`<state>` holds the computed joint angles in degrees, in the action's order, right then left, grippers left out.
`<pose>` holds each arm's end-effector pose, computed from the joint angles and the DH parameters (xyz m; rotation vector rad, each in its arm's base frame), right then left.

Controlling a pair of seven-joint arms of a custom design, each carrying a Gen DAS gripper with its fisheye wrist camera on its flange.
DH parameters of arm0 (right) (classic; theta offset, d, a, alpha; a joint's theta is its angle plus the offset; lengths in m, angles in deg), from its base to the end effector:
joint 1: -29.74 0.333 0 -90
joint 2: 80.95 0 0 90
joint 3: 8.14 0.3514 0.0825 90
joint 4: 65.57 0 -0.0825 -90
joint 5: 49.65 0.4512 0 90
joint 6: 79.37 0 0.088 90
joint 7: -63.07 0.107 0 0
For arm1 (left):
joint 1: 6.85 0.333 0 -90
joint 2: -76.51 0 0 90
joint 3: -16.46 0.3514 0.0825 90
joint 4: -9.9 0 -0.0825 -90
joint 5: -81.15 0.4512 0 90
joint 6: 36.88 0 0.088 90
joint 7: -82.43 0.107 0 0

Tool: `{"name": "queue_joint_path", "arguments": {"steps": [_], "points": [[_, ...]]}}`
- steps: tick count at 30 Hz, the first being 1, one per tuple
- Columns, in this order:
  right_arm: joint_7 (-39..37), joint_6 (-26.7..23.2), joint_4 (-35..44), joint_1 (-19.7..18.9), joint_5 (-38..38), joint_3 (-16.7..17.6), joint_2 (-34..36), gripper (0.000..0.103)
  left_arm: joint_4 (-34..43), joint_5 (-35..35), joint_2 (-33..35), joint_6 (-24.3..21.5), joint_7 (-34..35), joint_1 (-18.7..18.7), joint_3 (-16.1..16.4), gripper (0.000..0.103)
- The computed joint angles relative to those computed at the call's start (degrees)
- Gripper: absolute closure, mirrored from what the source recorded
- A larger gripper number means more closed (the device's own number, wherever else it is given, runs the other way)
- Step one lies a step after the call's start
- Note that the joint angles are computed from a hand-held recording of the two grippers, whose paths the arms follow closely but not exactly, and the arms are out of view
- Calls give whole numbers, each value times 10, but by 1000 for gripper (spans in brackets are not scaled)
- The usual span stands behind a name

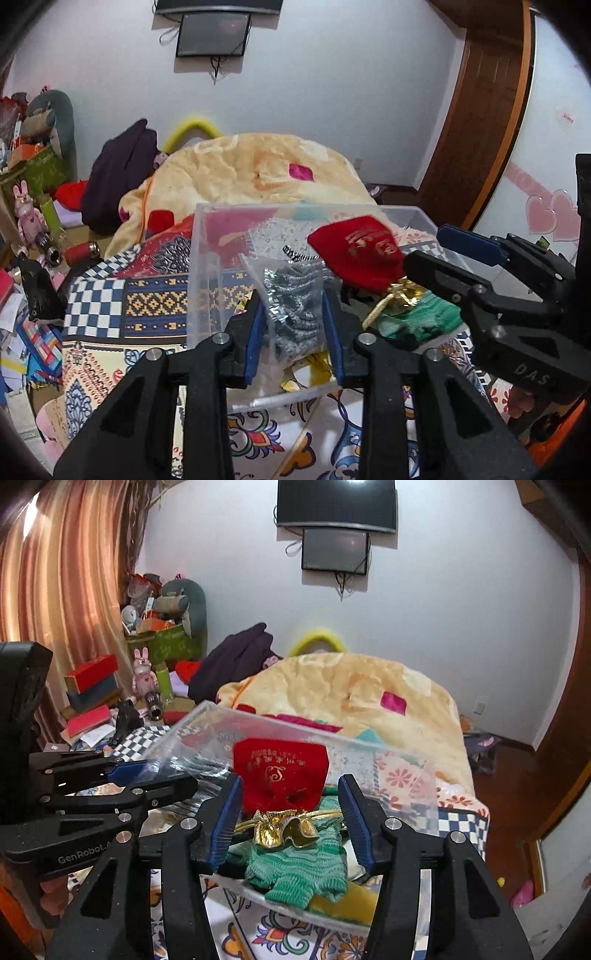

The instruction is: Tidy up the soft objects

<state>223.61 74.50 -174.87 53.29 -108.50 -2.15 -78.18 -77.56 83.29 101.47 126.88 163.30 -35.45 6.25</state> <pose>0.5784 0.3578 0.5519 -1.6688 1.5674 -0.8549 0.6463 -0.4868 0.5273 -1.3303 2.2329 -1.1945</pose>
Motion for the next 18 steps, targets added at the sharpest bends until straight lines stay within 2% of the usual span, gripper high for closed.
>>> {"name": "queue_joint_path", "arguments": {"steps": [5,7,11,14,17,18], "points": [[47,16,-20,-4,-43,3,-27,53,-49,12,-40,56,-6,-5,8,54],[66,24,-23,-8,-59,7,-33,53,-72,2,-59,82,5,3,-3,52],[126,30,-37,-16,-110,17,-57,53,-107,-3,-94,126,5,-1,2,49],[175,34,-49,-25,-152,26,-79,53,-129,-24,-116,157,26,11,-14,45],[229,34,-59,-34,-200,38,-102,53,-154,-1,-138,200,-2,-38,41,38],[242,34,-62,-36,-212,42,-107,53,-161,-5,-145,211,3,-37,40,38]]}}
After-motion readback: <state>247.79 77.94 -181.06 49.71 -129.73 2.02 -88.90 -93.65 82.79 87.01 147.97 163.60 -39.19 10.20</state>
